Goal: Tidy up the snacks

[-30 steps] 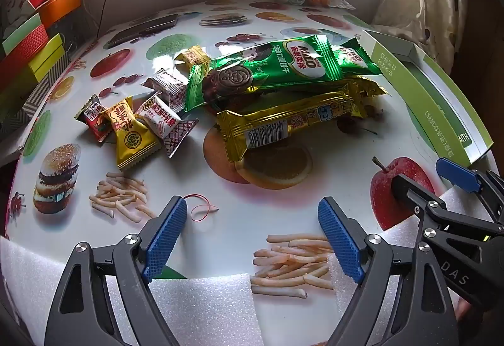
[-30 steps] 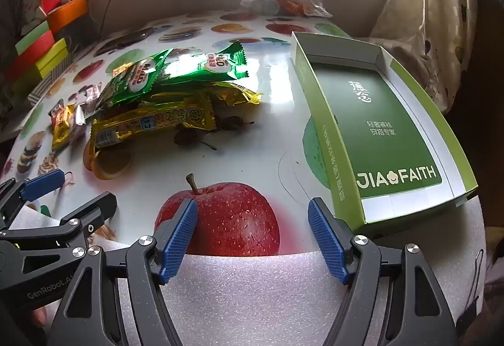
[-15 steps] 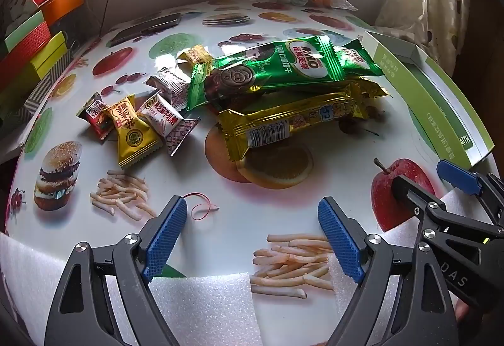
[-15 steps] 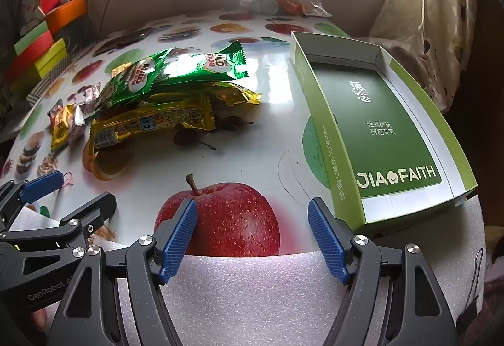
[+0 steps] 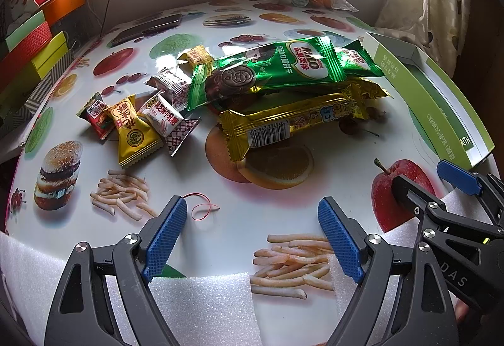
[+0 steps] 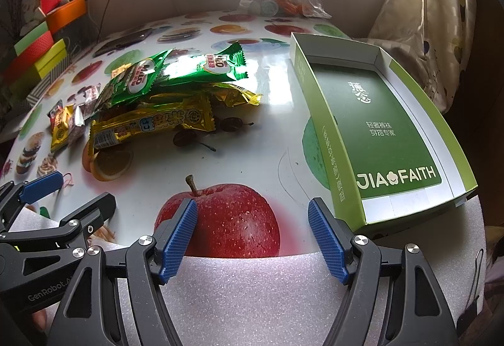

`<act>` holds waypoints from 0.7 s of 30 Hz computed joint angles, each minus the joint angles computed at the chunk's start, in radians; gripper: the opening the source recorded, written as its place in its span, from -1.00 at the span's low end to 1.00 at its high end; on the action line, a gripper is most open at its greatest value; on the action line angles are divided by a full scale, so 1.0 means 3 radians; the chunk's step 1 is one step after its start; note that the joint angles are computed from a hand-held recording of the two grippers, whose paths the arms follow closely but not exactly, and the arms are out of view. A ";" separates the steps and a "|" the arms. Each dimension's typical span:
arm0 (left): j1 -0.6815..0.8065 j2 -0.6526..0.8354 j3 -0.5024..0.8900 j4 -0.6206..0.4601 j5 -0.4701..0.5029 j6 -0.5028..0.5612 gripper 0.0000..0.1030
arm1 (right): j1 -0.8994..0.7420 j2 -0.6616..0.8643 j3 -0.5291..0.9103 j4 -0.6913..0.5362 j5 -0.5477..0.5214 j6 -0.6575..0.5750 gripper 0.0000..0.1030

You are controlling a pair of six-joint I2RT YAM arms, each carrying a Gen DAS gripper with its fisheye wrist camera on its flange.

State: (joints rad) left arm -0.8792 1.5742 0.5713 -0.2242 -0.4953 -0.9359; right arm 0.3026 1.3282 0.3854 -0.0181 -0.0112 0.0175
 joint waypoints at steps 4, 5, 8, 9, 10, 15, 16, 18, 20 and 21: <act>-0.0001 0.0001 0.0001 0.0001 -0.0003 -0.0002 0.66 | 0.0003 0.0001 -0.0001 0.0004 0.0002 0.0001 0.43; -0.0001 -0.0003 0.0004 -0.0006 -0.0001 -0.0001 0.66 | 0.0003 0.0001 -0.0001 0.0004 0.0002 0.0001 0.42; -0.0005 -0.0001 0.0013 -0.0014 -0.0004 -0.0005 0.66 | 0.0004 0.0002 0.0000 0.0004 0.0002 0.0002 0.43; -0.0006 0.0000 0.0012 -0.0014 -0.0005 -0.0006 0.66 | 0.0004 0.0002 -0.0004 0.0010 0.0003 0.0004 0.43; -0.0008 0.0001 0.0011 -0.0011 -0.0008 -0.0008 0.66 | 0.0005 0.0003 -0.0003 0.0011 0.0004 0.0004 0.43; -0.0008 -0.0003 0.0009 -0.0014 -0.0007 -0.0008 0.66 | 0.0009 0.0004 -0.0002 0.0012 0.0007 0.0007 0.43; -0.0007 -0.0008 0.0010 -0.0020 -0.0005 -0.0007 0.66 | 0.0007 0.0004 -0.0004 0.0014 0.0006 0.0006 0.43; -0.0011 0.0003 0.0008 -0.0005 -0.0012 -0.0010 0.66 | 0.0007 0.0003 -0.0006 0.0017 0.0005 0.0006 0.43; -0.0011 0.0002 0.0009 -0.0009 -0.0011 -0.0011 0.66 | 0.0007 0.0003 -0.0005 0.0017 0.0006 0.0006 0.43; -0.0014 -0.0001 0.0007 -0.0010 -0.0012 -0.0014 0.66 | 0.0007 0.0003 -0.0005 0.0017 0.0006 0.0006 0.43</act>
State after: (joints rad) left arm -0.8835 1.5740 0.5733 -0.2273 -0.4990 -0.9402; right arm 0.3047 1.3290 0.3839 -0.0131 -0.0094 0.0193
